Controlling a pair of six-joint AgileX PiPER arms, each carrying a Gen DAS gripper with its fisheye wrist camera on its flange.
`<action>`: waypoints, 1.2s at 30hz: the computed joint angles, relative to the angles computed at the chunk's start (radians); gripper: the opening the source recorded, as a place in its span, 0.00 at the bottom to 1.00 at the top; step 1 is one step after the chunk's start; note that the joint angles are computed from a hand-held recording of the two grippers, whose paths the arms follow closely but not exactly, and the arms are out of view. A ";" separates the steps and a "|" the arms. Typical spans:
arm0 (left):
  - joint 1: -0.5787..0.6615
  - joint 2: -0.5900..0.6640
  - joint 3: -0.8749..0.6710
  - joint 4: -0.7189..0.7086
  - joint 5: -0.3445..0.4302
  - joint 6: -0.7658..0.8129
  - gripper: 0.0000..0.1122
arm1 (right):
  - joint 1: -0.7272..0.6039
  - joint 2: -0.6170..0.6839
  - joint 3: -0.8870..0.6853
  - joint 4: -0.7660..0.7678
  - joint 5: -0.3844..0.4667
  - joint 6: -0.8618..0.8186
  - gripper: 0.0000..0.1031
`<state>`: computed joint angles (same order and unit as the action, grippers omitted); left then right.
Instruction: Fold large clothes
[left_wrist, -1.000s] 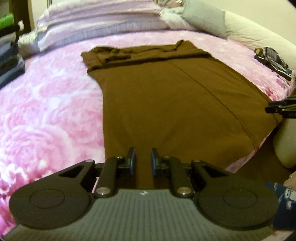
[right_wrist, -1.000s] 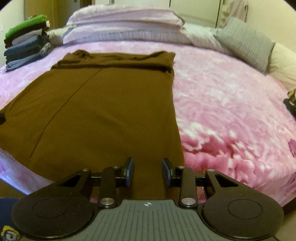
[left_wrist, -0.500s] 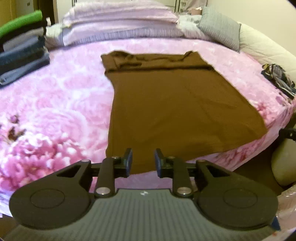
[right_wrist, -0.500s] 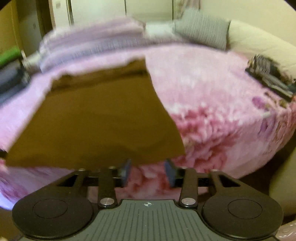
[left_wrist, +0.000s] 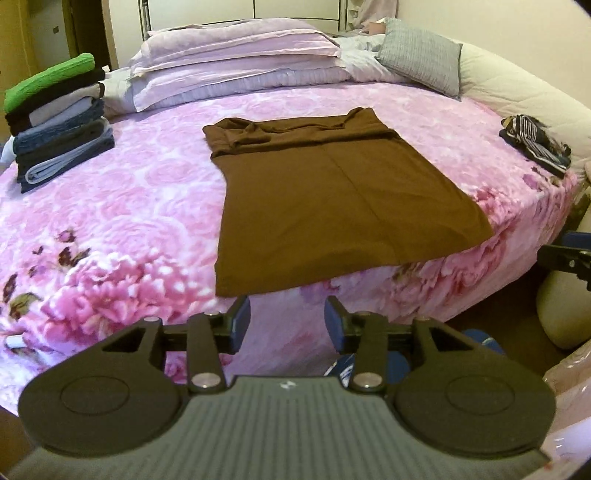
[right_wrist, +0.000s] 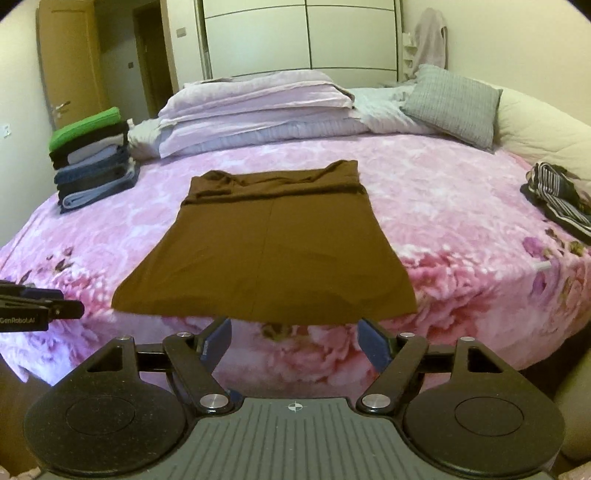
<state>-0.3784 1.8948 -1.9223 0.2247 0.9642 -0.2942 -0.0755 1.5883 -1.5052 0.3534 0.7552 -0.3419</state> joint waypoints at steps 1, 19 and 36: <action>-0.005 -0.010 0.014 0.011 -0.002 -0.008 0.36 | 0.001 -0.008 0.008 -0.003 0.001 -0.001 0.70; -0.003 -0.066 0.103 0.018 -0.038 -0.011 0.43 | 0.023 -0.084 0.078 -0.046 -0.004 0.025 0.70; 0.298 0.167 -0.022 -0.457 -0.246 0.262 0.44 | -0.324 0.455 -0.338 0.553 0.142 -0.463 0.61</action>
